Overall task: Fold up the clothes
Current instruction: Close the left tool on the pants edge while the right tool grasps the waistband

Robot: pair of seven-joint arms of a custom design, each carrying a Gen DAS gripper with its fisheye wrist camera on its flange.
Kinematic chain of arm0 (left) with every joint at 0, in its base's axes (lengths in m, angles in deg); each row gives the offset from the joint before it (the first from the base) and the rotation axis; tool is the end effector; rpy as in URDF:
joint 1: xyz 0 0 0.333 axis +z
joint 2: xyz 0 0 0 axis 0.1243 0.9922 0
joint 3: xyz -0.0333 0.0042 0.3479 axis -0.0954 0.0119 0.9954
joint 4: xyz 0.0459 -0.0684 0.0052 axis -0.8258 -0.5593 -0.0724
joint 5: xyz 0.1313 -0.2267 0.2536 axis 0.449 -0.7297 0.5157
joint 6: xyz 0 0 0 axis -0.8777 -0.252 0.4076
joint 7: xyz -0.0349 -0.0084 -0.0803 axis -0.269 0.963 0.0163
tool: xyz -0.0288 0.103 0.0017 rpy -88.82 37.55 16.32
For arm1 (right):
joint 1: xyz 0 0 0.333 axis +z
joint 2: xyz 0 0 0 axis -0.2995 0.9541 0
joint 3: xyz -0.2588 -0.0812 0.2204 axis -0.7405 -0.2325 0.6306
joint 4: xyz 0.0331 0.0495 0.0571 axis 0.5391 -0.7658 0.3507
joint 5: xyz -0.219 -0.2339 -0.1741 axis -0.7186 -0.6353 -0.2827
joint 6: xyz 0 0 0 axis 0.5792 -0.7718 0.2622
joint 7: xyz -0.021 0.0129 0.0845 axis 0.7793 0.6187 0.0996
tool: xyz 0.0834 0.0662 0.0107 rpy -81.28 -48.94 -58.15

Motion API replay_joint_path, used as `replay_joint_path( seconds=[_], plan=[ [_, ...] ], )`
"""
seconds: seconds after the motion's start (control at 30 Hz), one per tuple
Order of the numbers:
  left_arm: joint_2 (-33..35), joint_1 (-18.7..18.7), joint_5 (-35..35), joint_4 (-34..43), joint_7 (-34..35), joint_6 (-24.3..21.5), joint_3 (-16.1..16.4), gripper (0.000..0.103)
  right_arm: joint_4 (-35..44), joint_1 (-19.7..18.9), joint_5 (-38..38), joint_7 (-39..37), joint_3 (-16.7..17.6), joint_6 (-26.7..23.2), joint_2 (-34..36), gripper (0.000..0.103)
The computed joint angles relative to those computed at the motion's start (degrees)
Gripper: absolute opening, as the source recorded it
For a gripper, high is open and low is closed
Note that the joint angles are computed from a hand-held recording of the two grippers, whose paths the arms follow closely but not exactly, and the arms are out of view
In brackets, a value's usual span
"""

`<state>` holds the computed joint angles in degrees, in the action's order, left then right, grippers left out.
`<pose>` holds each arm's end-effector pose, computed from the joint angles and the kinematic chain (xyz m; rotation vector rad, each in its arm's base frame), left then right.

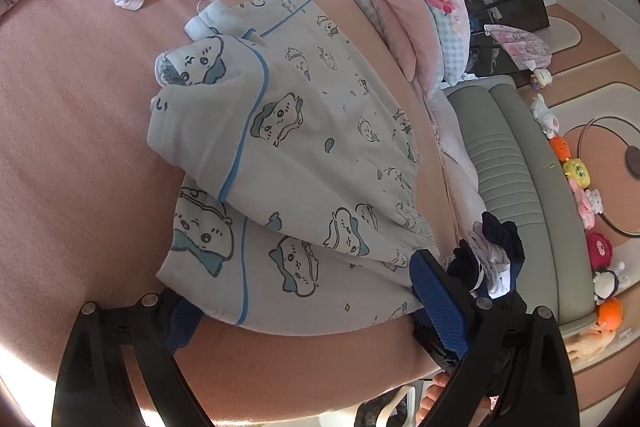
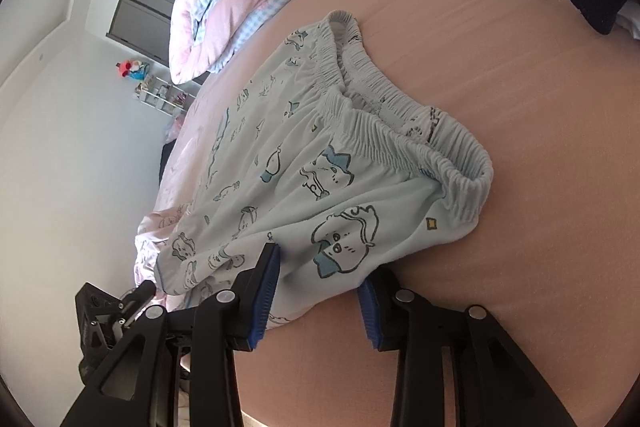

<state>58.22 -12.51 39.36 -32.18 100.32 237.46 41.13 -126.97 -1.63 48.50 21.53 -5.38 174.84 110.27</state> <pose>0.6527 -0.3210 0.2391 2.4330 -1.1823 1.4131 0.7253 0.3518 0.2689 -1.5196 1.6636 0.2986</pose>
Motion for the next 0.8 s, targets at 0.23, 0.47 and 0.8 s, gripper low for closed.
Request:
replay_joint_path(
  seconds=[0.23, 0.47, 0.8],
  plan=[
    [-1.2, -8.0, -5.9, 0.3, 2.1, -4.2, 8.4, 0.083, -0.7, -3.6, 3.3, -2.0, 3.9, 0.0, 1.3, 0.0],
    [-1.6, -2.0, -6.4, -5.9, -1.5, 1.7, 2.7, 0.012, -1.1, -3.1, 4.8, -3.0, 2.7, -0.6, 0.7, 0.0],
    [-3.1, -3.7, -5.6, -5.8, -4.3, -2.9, 5.0, 0.005, 0.1, -0.3, 3.1, 3.7, -2.2, -3.5, -0.2, 0.0]
  ],
)
